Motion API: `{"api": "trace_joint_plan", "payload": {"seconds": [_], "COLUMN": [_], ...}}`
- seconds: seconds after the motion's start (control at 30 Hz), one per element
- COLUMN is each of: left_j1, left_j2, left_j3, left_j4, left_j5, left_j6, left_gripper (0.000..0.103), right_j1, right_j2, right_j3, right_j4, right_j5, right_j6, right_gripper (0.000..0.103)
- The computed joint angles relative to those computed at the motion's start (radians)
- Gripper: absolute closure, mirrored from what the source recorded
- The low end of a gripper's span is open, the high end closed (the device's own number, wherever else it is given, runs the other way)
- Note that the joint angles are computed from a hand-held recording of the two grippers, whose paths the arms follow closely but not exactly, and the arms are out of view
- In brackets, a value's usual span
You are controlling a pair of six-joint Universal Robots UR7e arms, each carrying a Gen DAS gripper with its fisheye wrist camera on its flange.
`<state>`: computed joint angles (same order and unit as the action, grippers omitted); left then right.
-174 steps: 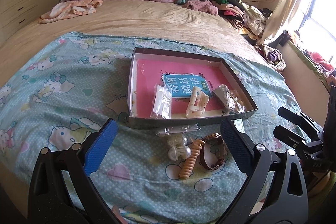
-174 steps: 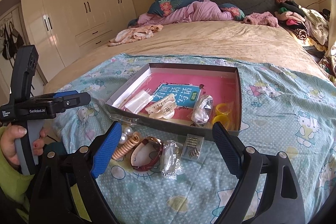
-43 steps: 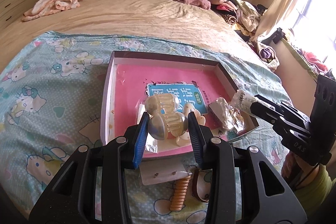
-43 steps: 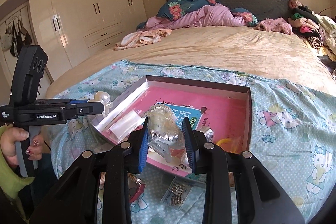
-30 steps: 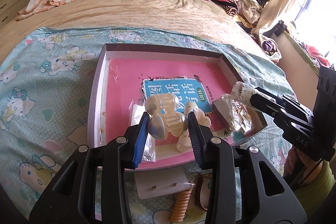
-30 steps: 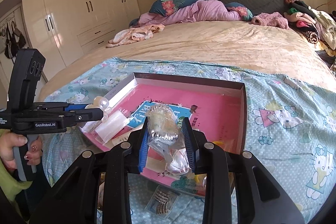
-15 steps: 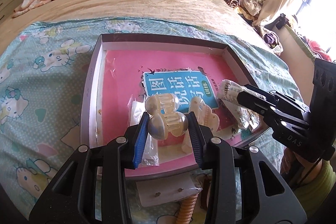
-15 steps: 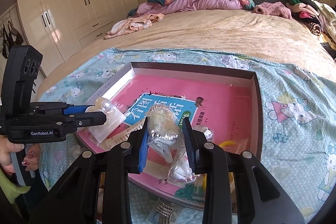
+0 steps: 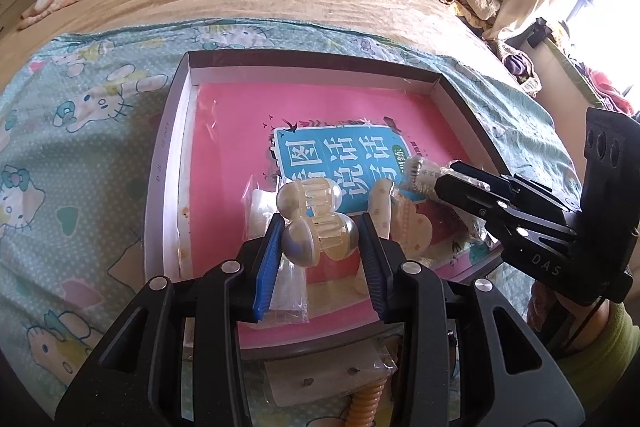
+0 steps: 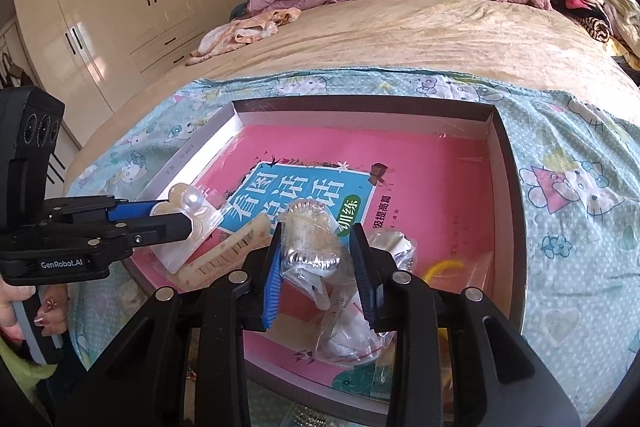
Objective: Organize jewelry
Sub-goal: 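Carry the silver-clip bag into the box with the right tool while the left tool carries the pearl clip, then open both tools to release the bag and pearl clip into the box, then withdraw both tools from the box toward the watch and earring card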
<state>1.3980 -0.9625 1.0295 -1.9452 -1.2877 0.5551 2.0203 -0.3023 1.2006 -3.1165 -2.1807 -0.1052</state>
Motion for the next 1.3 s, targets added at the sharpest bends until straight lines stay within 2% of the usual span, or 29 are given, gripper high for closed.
{"api": "trace_joint_plan", "payload": {"seconds": [0.13, 0.27, 0.33, 0.37, 0.43, 0.67, 0.87, 0.93, 1.03, 1.3], "left_j1": [0.002, 0.002, 0.001, 0.001, 0.0, -0.003, -0.013, -0.016, -0.019, -0.016], "left_j2": [0.006, 0.009, 0.011, 0.011, 0.009, -0.003, -0.029, -0.038, -0.051, -0.079], "left_j3": [-0.005, -0.006, -0.007, -0.006, -0.002, 0.001, 0.014, 0.013, 0.005, -0.016], "left_j4": [0.008, 0.008, 0.011, 0.01, 0.007, -0.006, -0.037, -0.043, -0.041, -0.028], "left_j5": [-0.002, 0.0, 0.003, 0.005, 0.01, 0.011, 0.014, 0.011, -0.001, -0.036], "left_j6": [-0.001, -0.004, -0.007, -0.007, -0.009, -0.02, -0.017, -0.017, -0.015, 0.01], "left_gripper": [0.074, 0.074, 0.073, 0.072, 0.059, 0.047, 0.025, 0.024, 0.023, 0.023], "right_j1": [0.003, 0.011, 0.013, 0.015, 0.018, 0.038, 0.063, 0.073, 0.093, 0.147], "right_j2": [-0.011, -0.028, -0.038, -0.043, -0.053, -0.082, -0.095, -0.097, -0.095, -0.088], "right_j3": [0.021, 0.05, 0.068, 0.076, 0.094, 0.137, 0.154, 0.155, 0.151, 0.14], "right_j4": [-0.029, -0.053, -0.068, -0.075, -0.092, -0.142, -0.176, -0.187, -0.212, -0.25], "right_j5": [0.012, 0.009, 0.006, 0.003, -0.003, -0.031, -0.051, -0.06, -0.086, -0.148], "right_j6": [0.015, 0.027, 0.037, 0.042, 0.046, 0.037, 0.024, 0.018, 0.004, -0.021], "right_gripper": [0.05, 0.045, 0.038, 0.037, 0.037, 0.028, 0.027, 0.027, 0.02, 0.018]}}
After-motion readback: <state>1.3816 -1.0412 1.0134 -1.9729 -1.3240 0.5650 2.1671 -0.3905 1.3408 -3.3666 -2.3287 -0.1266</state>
